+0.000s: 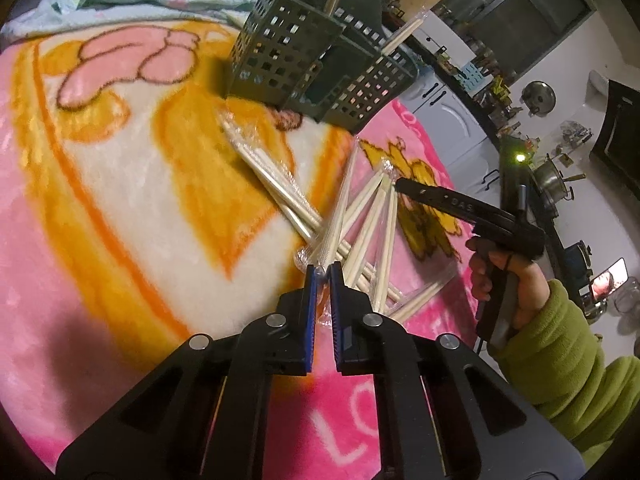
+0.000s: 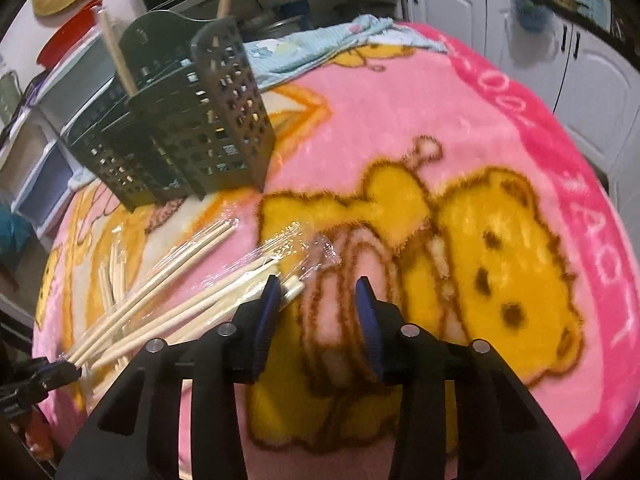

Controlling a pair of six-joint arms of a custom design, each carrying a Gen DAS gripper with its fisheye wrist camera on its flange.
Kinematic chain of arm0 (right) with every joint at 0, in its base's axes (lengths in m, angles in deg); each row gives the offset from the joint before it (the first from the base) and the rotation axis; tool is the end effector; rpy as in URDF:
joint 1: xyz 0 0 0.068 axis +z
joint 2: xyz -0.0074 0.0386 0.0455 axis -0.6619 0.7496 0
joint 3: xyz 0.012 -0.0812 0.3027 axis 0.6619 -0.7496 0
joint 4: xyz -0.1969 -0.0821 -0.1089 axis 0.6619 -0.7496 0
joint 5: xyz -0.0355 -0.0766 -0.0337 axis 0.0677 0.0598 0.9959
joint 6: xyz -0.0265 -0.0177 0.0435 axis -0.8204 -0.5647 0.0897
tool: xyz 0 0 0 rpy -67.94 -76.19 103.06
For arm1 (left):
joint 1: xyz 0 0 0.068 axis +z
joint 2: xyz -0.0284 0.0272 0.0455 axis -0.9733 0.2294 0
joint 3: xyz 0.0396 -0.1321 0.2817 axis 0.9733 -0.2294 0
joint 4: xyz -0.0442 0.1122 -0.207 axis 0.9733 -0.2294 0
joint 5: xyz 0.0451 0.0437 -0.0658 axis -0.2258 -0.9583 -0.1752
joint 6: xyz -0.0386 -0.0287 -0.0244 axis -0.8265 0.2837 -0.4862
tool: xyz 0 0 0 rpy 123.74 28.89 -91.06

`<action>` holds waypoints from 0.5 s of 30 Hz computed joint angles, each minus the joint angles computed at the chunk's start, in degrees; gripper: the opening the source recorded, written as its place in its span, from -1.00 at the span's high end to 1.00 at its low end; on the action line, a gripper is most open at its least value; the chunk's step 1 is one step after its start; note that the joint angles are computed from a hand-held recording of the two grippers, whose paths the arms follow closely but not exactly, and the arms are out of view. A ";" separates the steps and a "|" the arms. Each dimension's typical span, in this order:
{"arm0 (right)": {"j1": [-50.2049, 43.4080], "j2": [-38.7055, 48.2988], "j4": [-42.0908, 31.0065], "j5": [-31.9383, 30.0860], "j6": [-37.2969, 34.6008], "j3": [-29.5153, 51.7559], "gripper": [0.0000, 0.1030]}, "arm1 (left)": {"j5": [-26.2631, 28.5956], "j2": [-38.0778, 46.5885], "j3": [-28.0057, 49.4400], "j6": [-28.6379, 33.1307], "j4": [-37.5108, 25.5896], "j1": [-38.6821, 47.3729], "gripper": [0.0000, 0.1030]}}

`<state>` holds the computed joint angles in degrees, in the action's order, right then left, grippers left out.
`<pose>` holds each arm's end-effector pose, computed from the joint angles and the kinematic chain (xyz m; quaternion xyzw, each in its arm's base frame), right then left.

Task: Organize utensils
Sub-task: 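Close the left gripper on a chopstick while the right gripper grasps another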

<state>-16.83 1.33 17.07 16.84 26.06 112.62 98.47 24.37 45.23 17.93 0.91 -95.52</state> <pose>0.1997 0.0846 0.1773 0.1381 0.9450 0.0774 0.2861 0.2273 -0.1006 0.1745 0.2051 0.8901 -0.3588 0.1922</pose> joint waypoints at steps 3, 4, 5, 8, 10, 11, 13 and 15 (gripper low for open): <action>-2.20 0.66 1.91 -2.08 -0.04 -0.32 0.33 | -0.83 -1.33 0.38 0.31 -0.40 -0.04 0.93; -2.89 0.88 2.32 -2.82 -0.05 -0.33 0.34 | -0.99 -1.57 0.41 0.24 -0.31 -0.10 0.93; -3.36 1.05 2.52 -3.31 -0.12 -0.25 0.36 | -1.24 -2.04 0.40 0.11 -0.33 -0.22 0.93; -3.94 2.03 2.75 -3.73 -0.65 0.40 0.45 | -1.87 -2.50 0.98 0.15 -0.42 -0.28 0.93; -4.00 2.66 2.84 -3.73 -1.01 0.71 0.49 | -2.24 -2.88 1.29 0.23 -0.44 -0.27 0.93; -4.00 2.87 2.79 -3.61 -1.14 0.85 0.56 | -2.42 -3.07 1.51 0.21 -0.57 -0.28 0.93; -4.09 2.99 2.74 -3.69 -1.50 0.84 0.64 | -2.60 -3.72 1.97 0.11 -1.11 -0.18 0.93; -4.91 2.55 3.33 -4.86 -1.78 0.20 0.74 | -2.88 -4.20 2.40 0.14 -1.34 -0.20 0.93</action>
